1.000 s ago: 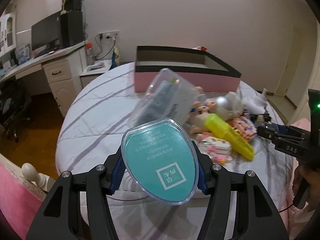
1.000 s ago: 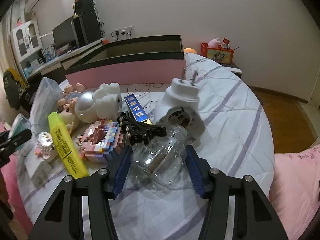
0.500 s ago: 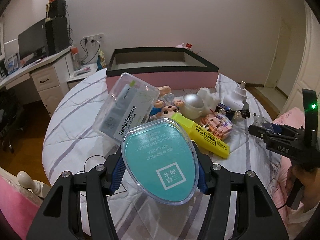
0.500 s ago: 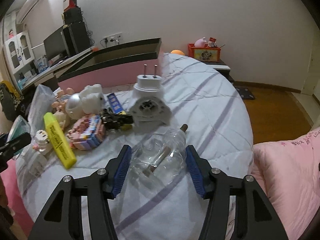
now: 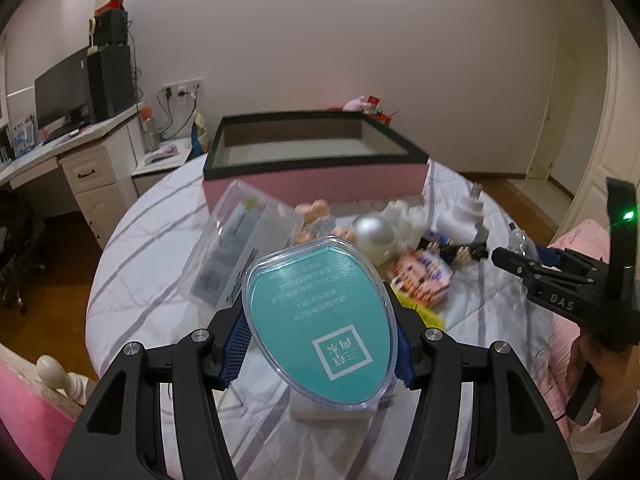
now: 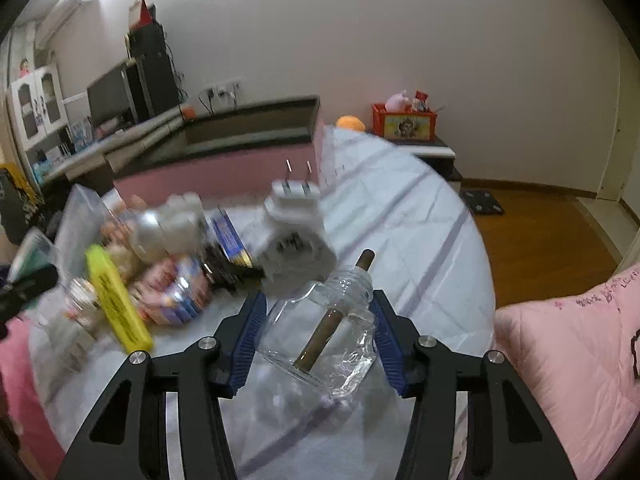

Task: Organize rigid objects
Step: 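Lift the teal case and glass bottle with both tools over the pink box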

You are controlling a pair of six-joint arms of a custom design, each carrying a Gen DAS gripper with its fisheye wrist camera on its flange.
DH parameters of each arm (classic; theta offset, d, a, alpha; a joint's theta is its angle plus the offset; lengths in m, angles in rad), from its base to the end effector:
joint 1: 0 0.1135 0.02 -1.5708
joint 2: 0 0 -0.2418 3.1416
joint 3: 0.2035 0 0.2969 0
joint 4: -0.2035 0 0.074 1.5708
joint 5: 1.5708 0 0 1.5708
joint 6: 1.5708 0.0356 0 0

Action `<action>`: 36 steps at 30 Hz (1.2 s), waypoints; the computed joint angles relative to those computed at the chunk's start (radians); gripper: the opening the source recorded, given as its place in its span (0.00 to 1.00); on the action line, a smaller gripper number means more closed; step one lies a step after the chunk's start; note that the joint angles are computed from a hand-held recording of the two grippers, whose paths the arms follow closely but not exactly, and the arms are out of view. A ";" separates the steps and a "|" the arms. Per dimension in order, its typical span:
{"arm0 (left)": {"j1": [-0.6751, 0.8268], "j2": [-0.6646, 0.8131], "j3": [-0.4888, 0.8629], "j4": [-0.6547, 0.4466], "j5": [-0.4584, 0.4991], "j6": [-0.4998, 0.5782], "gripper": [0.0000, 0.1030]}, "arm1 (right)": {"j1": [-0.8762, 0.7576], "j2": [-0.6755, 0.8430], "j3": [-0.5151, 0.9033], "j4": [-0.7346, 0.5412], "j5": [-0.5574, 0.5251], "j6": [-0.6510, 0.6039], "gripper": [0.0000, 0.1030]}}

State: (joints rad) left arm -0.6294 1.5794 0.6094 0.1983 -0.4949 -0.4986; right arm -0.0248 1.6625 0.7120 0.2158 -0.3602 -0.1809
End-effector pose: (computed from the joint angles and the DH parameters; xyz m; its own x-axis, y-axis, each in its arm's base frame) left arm 0.2617 -0.1697 0.0759 -0.6112 -0.0755 -0.7878 -0.0563 0.9971 -0.0519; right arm 0.3398 0.0041 0.0806 -0.6164 -0.1531 -0.7724 -0.3549 0.9296 0.0989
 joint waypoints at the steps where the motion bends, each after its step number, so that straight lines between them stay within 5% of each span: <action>1: 0.004 0.000 0.010 -0.004 0.002 0.007 0.58 | 0.003 -0.030 -0.001 -0.015 -0.004 -0.003 0.52; 14: 0.142 0.014 0.230 -0.051 0.047 0.196 0.58 | 0.131 -0.081 0.244 -0.161 -0.055 -0.018 0.52; 24: 0.337 0.256 0.568 -0.166 0.174 0.306 0.58 | 0.230 0.291 0.754 -0.393 -0.036 -0.021 0.52; 36: 0.465 0.772 1.175 -0.578 0.326 0.341 0.58 | 0.299 0.841 1.449 -0.844 0.063 -0.048 0.53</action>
State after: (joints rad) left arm -0.1646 2.3512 1.7845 -0.3798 -0.1688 -0.1578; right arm 0.2737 2.5039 2.1611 -0.6285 -0.2977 -0.2290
